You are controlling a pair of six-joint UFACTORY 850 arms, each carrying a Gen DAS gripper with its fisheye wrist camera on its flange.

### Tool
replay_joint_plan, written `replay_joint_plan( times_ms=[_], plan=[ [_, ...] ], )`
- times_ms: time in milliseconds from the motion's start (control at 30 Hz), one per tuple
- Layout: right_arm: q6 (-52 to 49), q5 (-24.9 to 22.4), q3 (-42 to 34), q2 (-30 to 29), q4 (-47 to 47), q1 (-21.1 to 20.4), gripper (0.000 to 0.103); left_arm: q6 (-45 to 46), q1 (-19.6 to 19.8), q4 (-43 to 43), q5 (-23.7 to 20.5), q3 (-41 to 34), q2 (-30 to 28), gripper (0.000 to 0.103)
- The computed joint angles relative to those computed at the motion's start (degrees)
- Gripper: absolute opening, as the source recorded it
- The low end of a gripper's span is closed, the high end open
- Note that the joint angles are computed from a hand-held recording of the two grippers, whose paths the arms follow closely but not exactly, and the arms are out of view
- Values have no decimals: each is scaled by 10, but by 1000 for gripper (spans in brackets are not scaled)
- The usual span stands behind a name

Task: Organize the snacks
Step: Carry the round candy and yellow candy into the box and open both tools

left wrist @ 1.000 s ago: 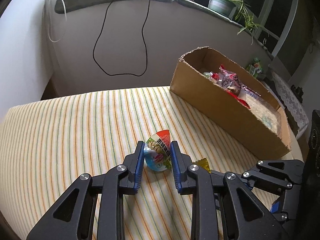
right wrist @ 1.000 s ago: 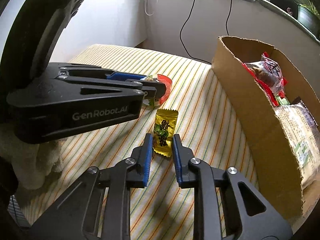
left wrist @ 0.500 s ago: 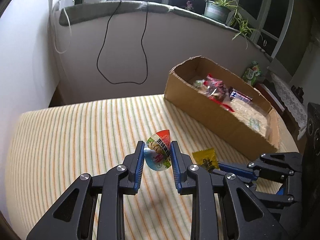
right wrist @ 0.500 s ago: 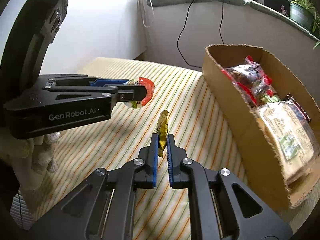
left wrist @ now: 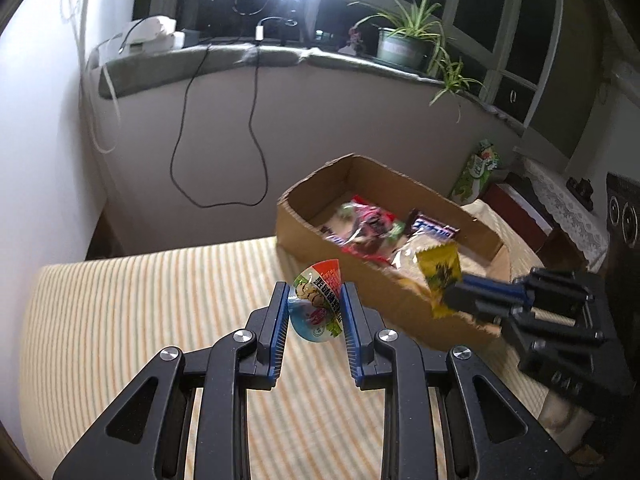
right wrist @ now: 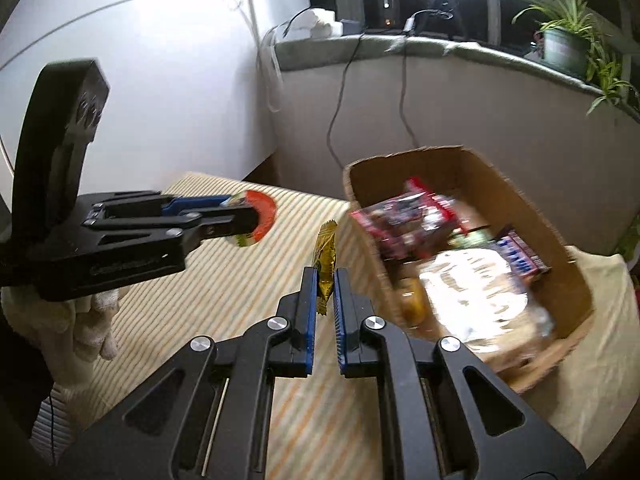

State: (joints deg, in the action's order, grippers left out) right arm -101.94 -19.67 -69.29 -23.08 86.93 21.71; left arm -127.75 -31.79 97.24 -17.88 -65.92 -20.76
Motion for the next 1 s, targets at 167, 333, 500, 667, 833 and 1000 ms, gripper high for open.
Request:
replay_joint_plan(
  times_ms=[167, 333, 500, 667, 833, 1000],
  plan=[
    [-4, 3, -18, -4, 0, -20, 8, 46, -8, -31, 0, -41, -24, 24],
    [-1, 6, -42, -14, -10, -42, 8, 101, -15, -74, -2, -86, -53, 24],
    [11, 5, -68, -32, -26, -60, 8, 148, -19, -114, 1, -122, -79, 24],
    [42, -3, -94, -55, -61, -73, 8, 222, -18, -178, 6, -165, -110, 24],
    [76, -10, -124, -81, -97, -81, 8, 283, -15, -233, 8, -204, -137, 24],
    [130, -19, -161, -110, -152, -84, 8, 352, -11, -294, 6, -245, -165, 24]
  ],
)
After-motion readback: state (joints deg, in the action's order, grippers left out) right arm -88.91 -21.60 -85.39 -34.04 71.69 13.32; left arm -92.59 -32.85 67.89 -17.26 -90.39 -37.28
